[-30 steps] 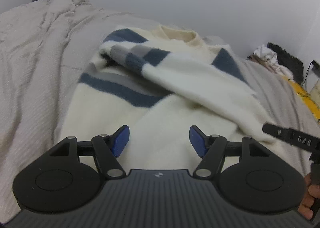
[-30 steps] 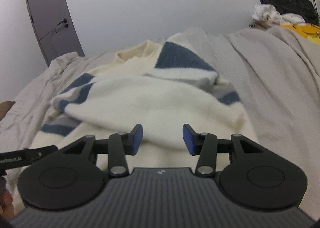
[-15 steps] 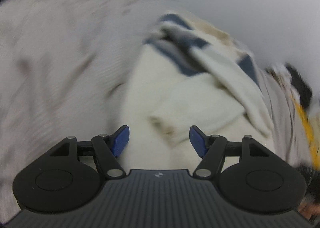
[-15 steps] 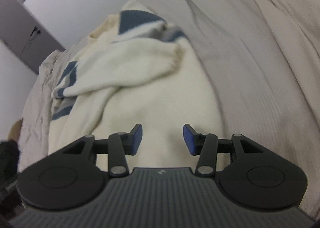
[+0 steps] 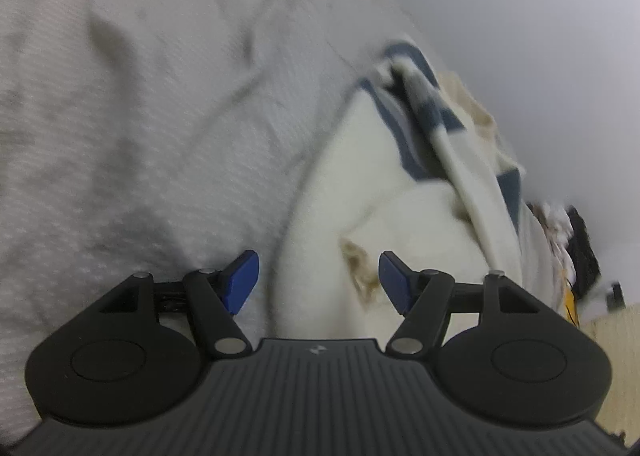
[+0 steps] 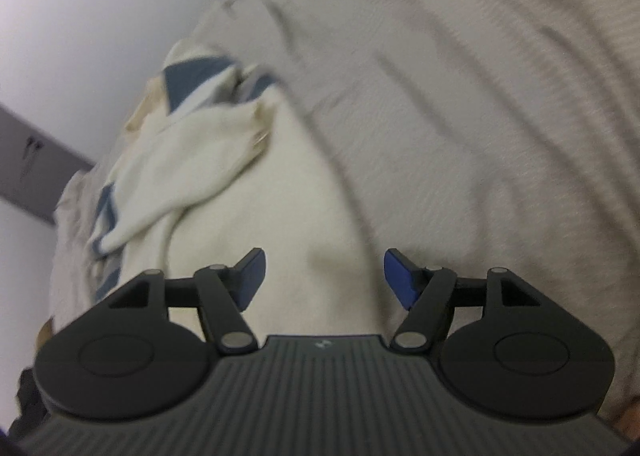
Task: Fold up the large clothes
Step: 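Grasp the sweater side edge with both grippers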
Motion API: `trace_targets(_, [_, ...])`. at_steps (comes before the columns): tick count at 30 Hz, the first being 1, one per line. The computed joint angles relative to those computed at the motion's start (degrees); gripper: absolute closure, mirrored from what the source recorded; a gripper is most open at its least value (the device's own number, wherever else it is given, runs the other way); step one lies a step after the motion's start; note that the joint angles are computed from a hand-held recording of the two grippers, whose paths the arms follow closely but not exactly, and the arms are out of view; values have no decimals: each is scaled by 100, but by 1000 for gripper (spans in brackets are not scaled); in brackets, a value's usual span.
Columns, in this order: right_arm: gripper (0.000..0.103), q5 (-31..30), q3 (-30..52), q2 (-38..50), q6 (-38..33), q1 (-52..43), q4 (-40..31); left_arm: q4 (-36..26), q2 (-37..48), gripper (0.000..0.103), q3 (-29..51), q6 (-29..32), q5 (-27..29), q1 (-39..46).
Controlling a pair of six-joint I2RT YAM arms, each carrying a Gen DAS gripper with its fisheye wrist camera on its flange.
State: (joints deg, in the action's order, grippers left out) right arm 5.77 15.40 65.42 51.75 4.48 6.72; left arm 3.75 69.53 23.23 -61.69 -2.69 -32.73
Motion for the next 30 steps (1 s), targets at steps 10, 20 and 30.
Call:
trace_targets(10, [28,-1469,-207,964,221,-800,1051,643,530,23,53,212,665,27])
trace_targets(20, [28,-2754,-709,758,687,-889,2565,1509,248,23,-410,-154,1438,68])
trace_targets(30, [40,-1958,-272,1067,423,-347,1348,557,814,45,60,-120,866,-350])
